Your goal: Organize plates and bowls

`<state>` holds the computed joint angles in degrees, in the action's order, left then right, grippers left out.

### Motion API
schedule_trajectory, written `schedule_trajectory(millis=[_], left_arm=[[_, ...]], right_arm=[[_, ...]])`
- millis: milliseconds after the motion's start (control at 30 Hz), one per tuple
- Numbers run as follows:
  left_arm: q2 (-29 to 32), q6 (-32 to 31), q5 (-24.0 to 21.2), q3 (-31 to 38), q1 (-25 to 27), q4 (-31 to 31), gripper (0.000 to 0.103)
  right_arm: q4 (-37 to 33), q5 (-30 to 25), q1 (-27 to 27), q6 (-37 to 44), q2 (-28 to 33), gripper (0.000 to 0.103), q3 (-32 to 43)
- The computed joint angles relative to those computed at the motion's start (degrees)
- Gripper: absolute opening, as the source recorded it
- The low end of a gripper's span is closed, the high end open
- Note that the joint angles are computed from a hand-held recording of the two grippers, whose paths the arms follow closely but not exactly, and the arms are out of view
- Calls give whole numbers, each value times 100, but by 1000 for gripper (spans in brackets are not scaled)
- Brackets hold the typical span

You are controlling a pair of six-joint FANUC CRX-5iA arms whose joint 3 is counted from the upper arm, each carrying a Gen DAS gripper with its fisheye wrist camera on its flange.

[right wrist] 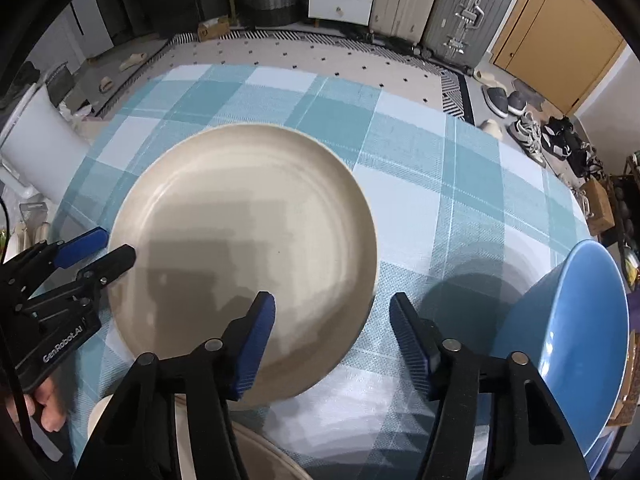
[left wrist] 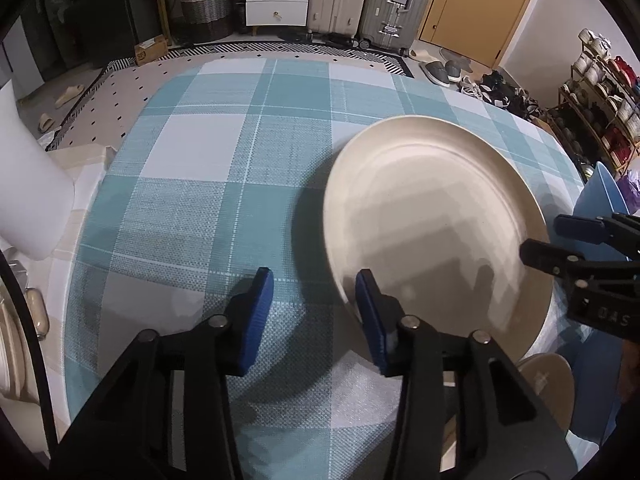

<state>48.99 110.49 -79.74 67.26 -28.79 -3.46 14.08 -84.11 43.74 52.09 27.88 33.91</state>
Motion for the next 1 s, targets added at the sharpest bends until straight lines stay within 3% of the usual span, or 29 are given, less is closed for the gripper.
schedule_trajectory(millis=[100, 233, 367, 1000], left_arm=[[-67, -36, 111, -153, 7, 66, 30], [-208, -66, 374, -467, 32, 241, 20], [-194, -75, 357, -423, -30, 152, 12], [-1081, 253, 941, -1344, -151, -149, 11]], right_arm=[[-122, -184, -55, 74, 132, 51, 193], [-178, -223, -102, 43, 165, 30, 228], [69, -3, -42, -77, 21, 18, -34], [474, 436, 193, -321, -497, 15, -598]])
